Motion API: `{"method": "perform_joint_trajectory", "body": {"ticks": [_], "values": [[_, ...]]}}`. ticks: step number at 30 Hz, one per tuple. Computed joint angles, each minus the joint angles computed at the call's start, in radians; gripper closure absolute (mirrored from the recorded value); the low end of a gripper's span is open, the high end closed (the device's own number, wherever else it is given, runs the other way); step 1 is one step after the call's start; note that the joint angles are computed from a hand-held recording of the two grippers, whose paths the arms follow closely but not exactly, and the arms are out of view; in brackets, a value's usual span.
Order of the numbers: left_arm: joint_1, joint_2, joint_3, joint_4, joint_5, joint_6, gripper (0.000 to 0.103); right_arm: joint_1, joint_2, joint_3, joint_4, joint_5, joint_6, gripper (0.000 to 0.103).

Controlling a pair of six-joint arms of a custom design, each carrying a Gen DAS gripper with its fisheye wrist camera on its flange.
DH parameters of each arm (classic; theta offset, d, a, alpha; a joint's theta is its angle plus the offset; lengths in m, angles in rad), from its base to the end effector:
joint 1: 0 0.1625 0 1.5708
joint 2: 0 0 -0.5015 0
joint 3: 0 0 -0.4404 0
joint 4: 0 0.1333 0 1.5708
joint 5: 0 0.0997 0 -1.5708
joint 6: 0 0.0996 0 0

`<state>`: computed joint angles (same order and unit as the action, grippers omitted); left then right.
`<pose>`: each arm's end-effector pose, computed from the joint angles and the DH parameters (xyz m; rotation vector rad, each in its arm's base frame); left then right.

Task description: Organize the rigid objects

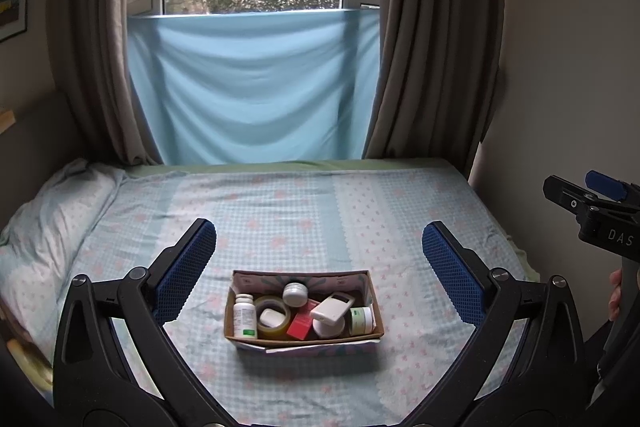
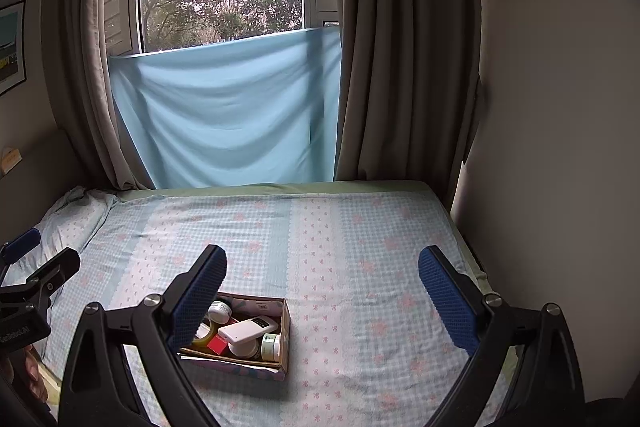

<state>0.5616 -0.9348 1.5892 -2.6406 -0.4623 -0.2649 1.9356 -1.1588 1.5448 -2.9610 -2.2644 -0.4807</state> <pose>-0.5218 -0.5911 0.2975 0.5321 2.1518 -1.1816 0.3244 -0.6543 0.4992 0.4960 -2.1486 1.1402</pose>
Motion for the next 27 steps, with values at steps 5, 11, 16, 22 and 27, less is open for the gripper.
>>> {"method": "perform_joint_trajectory", "body": {"ticks": [5, 11, 16, 22, 27], "values": [[0.001, 0.003, 0.0, -0.012, 0.003, 0.013, 0.0, 0.0, 0.002, -0.001, -0.004, -0.003, 0.001, 0.007], [0.007, 0.005, -0.008, 0.027, 0.005, -0.026, 0.0, 0.0, 0.004, -0.005, -0.008, -0.005, -0.001, 0.007], [0.007, 0.006, -0.003, 0.001, 0.009, -0.019, 0.0, -0.001, 0.008, -0.009, -0.012, -0.007, -0.003, 0.007], [0.009, 0.009, 0.004, -0.032, 0.03, -0.019, 0.0, -0.002, 0.012, -0.013, -0.006, -0.007, 0.001, 0.007], [0.007, 0.017, 0.008, -0.097, 0.052, 0.041, 0.0, -0.003, 0.014, -0.014, -0.005, -0.008, 0.006, 0.007]]}}
